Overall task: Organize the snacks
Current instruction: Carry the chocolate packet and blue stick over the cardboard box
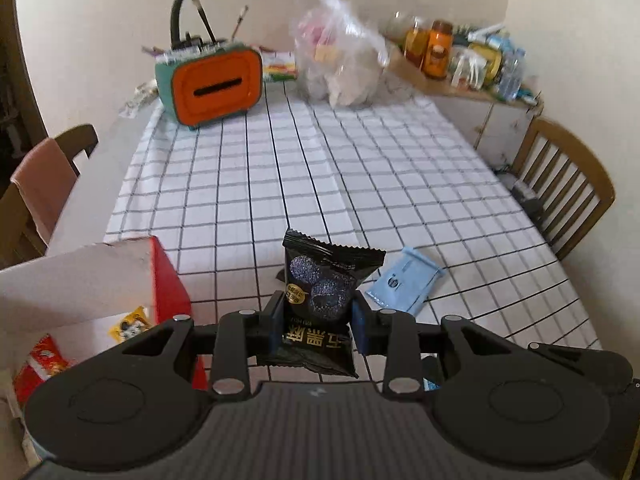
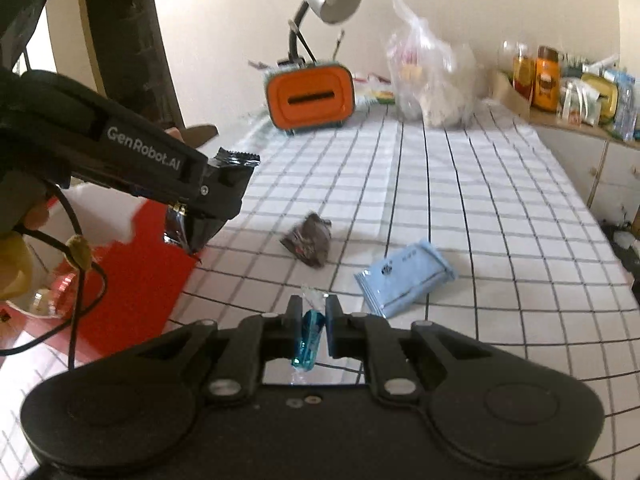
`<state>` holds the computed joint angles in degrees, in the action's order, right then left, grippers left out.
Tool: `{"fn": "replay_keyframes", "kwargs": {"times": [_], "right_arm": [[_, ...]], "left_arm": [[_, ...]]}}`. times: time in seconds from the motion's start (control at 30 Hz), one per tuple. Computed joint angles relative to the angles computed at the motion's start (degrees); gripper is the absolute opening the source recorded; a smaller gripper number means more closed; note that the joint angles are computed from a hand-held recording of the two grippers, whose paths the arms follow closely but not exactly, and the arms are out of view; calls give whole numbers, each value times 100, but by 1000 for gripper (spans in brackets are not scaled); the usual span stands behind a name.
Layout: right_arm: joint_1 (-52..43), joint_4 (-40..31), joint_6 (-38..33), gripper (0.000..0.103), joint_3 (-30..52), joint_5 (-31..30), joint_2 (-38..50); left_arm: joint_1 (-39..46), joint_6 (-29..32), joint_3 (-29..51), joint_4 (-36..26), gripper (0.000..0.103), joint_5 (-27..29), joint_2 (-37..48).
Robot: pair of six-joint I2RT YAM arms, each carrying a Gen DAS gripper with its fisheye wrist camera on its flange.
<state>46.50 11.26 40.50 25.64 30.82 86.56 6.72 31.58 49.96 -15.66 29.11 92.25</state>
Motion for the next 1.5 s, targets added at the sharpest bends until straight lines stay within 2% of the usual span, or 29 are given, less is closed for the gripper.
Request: {"fn": "replay_keyframes", "kwargs": {"times": [0.1,0.27,0.43,0.67,1.0,1.17,1.5], "right_arm": [[289,-349,95,10,134,272,-301],[821,-943,267,10,609,665,-429],[1090,-1191,170,10,1204,783,-163],[1189,-1200,-159,10,2195,655,685],[1005,-1107,-593,10,3813,108,2309],[933,-1367,-674,10,4640,-119,3115],[961,-1820,-535,10,5301,-348,3760]], "left_arm": [[402,251,71,-412,33,352,-293],[1086,691,289,-866,33,580,-483],[1778,1126,674,-1074,33,695,-180],[2573,1630,1423,-1256,33,786,613],[2978,1974,2241,-954,33,259,1771],[2979,2108,2356,-596,33,-146,2206],[2909,2328,2389,-268,33,-513,2712]]}}
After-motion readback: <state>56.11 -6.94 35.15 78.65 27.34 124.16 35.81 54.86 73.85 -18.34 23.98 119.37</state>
